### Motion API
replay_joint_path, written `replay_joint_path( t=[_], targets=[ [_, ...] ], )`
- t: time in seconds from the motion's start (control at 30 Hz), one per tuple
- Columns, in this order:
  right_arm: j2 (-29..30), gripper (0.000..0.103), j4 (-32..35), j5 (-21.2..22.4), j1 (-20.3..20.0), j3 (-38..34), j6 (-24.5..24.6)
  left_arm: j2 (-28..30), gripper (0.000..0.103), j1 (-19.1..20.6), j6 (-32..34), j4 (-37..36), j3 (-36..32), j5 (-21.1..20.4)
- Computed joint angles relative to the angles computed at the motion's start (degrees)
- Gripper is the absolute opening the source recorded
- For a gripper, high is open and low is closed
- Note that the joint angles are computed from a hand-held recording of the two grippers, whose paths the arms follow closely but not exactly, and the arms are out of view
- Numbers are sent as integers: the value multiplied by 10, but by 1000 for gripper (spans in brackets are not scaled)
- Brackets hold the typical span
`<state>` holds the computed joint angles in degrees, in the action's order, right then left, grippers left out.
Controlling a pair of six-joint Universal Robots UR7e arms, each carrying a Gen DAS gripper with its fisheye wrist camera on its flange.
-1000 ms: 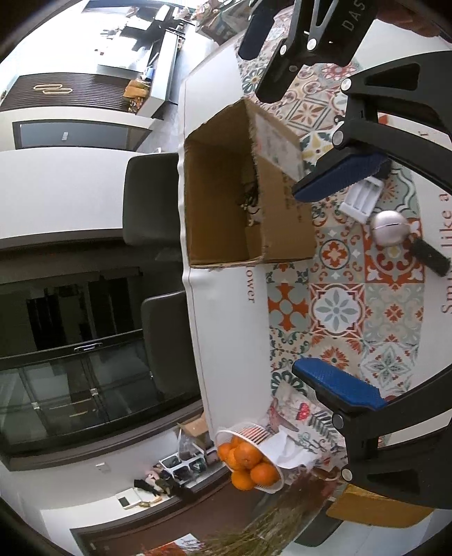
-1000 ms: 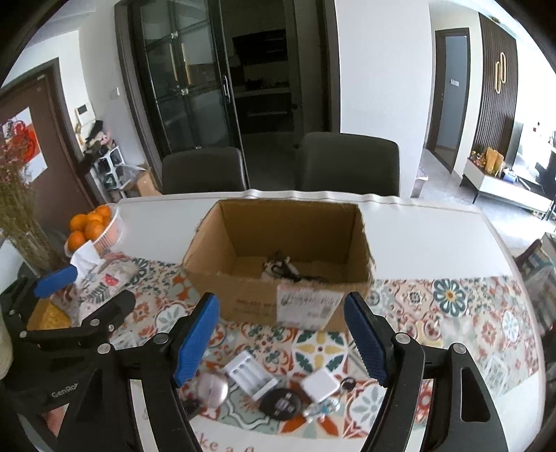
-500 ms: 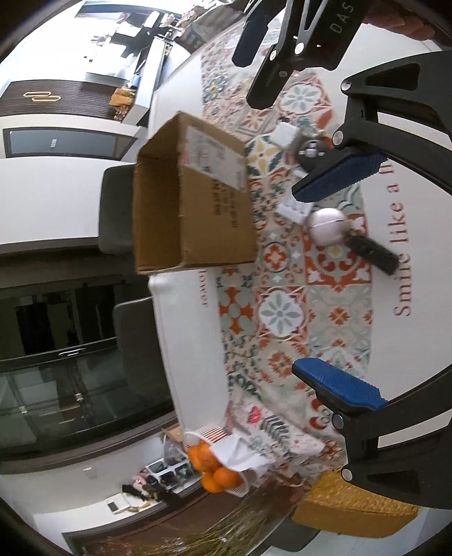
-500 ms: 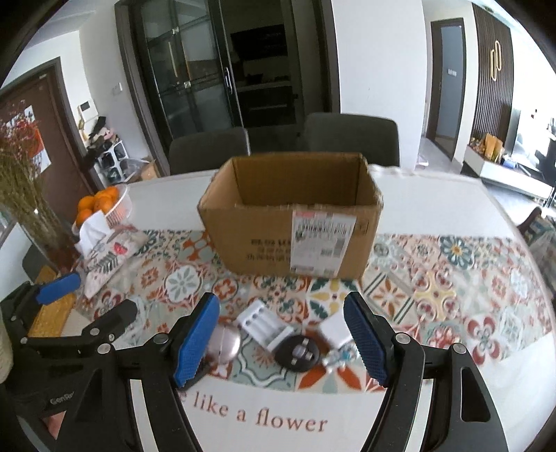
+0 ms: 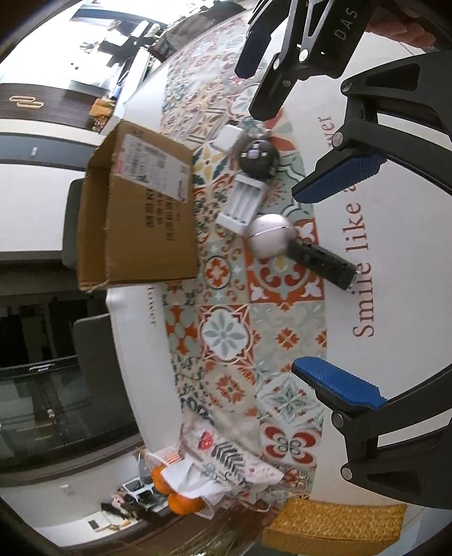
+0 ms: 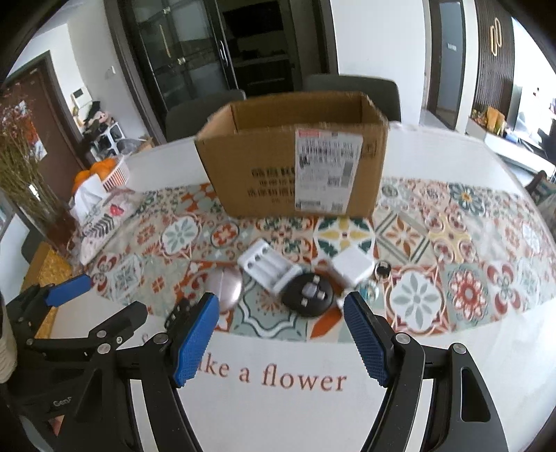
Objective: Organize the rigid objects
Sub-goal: 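Move both tools back toward the remaining items on the runner, then grasp the small black rectangular gadget with the left tool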
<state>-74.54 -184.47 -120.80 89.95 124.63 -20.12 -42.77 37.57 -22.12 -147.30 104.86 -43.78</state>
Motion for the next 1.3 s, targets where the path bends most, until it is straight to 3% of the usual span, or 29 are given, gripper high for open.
replay_joint_path(
  t=[0.23,0.53,0.63,0.9,1.07,1.3],
  targets=[
    [15,74,-3,-11,-15,16,26,10,85,22,36,-12,6,-42],
    [56,74,-85,-53,-10,37,10,27,77,48,116,-75,26,-76],
    [69,74,-97,-58,-10,40,10,34,67,58,142,-97,29,-83],
    [101,74,-127,-73,-15,41,20,51,55,82,197,-123,23,-112],
    [125,74,-191,-92,-9,44,-17,61,48,87,213,-142,24,-117],
    [136,74,-208,-81,-10,43,-31,71,39,92,228,-169,21,-123]
  ],
)
